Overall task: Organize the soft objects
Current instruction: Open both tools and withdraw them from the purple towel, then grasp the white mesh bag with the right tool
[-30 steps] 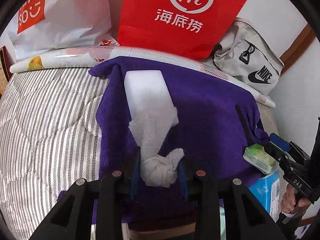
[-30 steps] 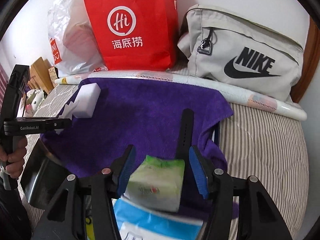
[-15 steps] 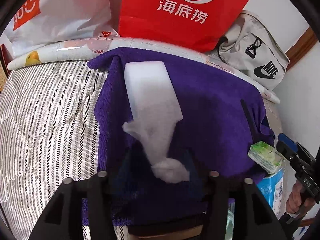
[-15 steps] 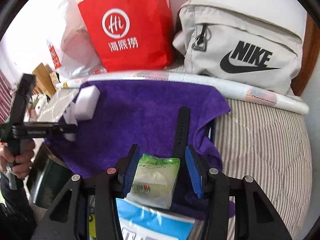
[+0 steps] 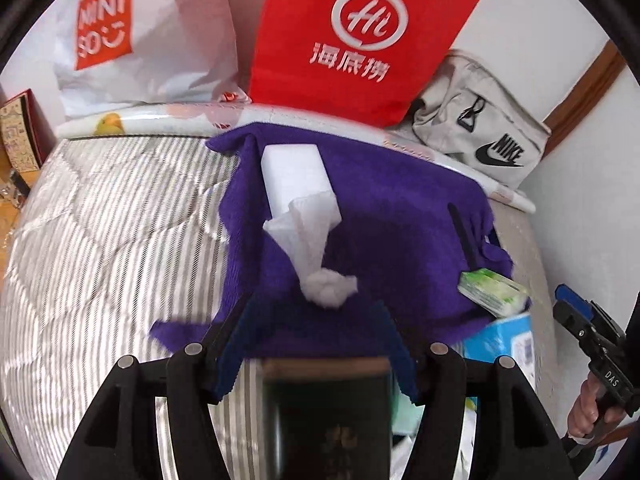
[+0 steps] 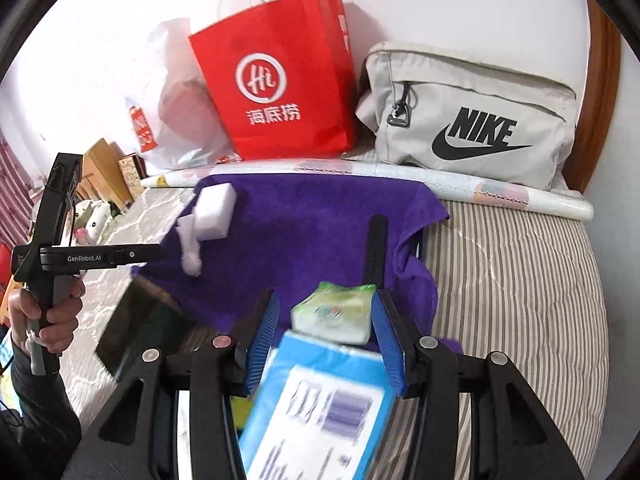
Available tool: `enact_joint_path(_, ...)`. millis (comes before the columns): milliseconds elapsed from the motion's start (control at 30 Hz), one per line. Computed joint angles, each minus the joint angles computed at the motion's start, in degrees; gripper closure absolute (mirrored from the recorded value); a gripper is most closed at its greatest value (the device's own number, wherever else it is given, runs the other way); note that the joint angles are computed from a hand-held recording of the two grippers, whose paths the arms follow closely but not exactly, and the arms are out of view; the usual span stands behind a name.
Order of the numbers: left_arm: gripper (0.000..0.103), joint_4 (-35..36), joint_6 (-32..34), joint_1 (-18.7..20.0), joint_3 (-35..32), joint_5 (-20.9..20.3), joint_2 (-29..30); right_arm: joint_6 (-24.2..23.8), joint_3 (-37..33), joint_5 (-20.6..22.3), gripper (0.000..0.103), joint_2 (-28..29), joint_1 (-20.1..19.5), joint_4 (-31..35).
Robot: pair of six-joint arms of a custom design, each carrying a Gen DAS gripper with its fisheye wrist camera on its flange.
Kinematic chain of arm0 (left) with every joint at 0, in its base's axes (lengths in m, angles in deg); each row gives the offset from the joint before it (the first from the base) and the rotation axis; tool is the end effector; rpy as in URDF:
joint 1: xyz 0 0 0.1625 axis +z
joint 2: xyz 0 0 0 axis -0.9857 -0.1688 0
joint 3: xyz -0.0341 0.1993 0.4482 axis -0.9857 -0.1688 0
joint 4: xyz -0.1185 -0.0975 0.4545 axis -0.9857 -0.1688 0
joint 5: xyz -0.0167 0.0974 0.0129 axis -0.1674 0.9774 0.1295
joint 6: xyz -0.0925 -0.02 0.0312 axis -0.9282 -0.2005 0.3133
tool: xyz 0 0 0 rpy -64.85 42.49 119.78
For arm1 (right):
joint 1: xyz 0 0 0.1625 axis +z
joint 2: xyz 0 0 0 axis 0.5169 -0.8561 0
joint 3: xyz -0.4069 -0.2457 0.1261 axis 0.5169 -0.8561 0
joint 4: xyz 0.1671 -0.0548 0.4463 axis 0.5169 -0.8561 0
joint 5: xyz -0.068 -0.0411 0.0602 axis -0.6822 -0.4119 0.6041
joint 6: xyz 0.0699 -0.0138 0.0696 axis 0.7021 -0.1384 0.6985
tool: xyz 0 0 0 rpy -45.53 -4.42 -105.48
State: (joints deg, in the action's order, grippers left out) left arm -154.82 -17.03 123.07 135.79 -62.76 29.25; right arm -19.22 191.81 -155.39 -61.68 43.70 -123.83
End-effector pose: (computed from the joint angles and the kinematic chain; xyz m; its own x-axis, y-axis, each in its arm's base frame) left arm -0.3619 -0.6136 -0.0391 -0.8569 -0.2315 -0.4605 0.0696 0.8334 -0.5483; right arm -0.0527 -0.6760 0.4067 -0.6977 -0.5429 0.4674 -0.6867 0.6927 -0.2204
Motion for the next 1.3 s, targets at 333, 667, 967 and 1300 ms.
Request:
enact_joint_path(333,0.043,-1.6,-5.6,-6.1,8.1,0.7,-2.9,-4.8,9.5,1.7,0.051,-8.2,-1.3,0.6)
enact_joint_path(667,0.043,-5.6,-11.7,-9.7,15.9,-2.6,-3.5,-8.1,17.6,-0.2,0.051,-13.2,-3.3,3.2)
enact_joint_path(967,0.043,-15.0,-12.5,-11.8,21.2,-5.4,-3.2,-17.2,25.9,-3.6,0.042,-13.6,-3.5,-7.8)
enact_joint_path(1300,0.043,-14.3,-14.0,-12.0,22.9,-4.2,-2.7,-20.9,29.8,-7.1,0.026,-8.7,-3.2,-21.3)
